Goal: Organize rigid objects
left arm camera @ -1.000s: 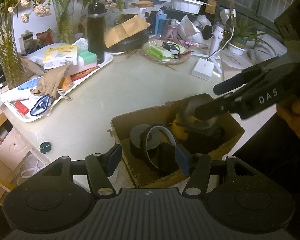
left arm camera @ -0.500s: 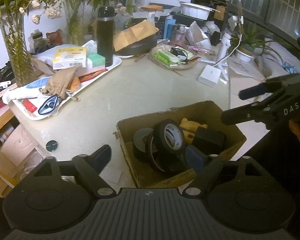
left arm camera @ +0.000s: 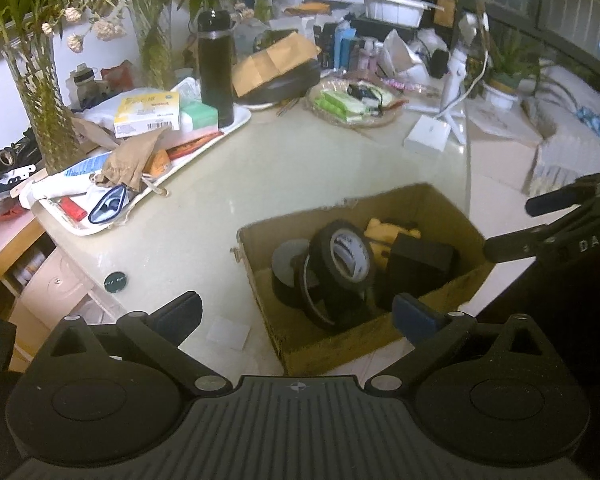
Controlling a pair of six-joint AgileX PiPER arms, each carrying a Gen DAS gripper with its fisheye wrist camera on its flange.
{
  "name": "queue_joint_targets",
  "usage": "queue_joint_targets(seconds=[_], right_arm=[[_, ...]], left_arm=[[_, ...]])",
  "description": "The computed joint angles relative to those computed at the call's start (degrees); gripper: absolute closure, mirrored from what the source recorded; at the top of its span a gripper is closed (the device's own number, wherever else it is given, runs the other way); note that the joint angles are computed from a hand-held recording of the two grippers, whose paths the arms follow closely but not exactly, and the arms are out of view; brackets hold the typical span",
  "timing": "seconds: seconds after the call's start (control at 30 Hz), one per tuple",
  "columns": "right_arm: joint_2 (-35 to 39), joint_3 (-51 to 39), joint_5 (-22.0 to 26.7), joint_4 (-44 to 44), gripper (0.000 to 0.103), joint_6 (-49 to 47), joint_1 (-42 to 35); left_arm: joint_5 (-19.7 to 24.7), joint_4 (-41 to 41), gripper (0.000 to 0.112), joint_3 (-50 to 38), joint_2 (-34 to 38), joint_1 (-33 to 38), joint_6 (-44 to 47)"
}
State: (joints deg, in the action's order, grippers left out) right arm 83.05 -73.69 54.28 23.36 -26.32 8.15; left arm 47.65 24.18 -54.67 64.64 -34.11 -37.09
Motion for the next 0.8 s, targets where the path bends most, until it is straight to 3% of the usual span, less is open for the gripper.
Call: queue_joint_targets(seconds=[0.3,0.8], right_arm=[[-3.09,6.12,-0.98,-1.93,0.000,1.78,-1.26],[-2.61,7.65,-0.47,-5.40,0.000,3.05,1.59]], left_arm=[[4.20,2.76,0.009,0.54,1.36,-3.40,-4.95],[8.75,1.28,0.009,1.16,3.96,-3.51,-7.94]])
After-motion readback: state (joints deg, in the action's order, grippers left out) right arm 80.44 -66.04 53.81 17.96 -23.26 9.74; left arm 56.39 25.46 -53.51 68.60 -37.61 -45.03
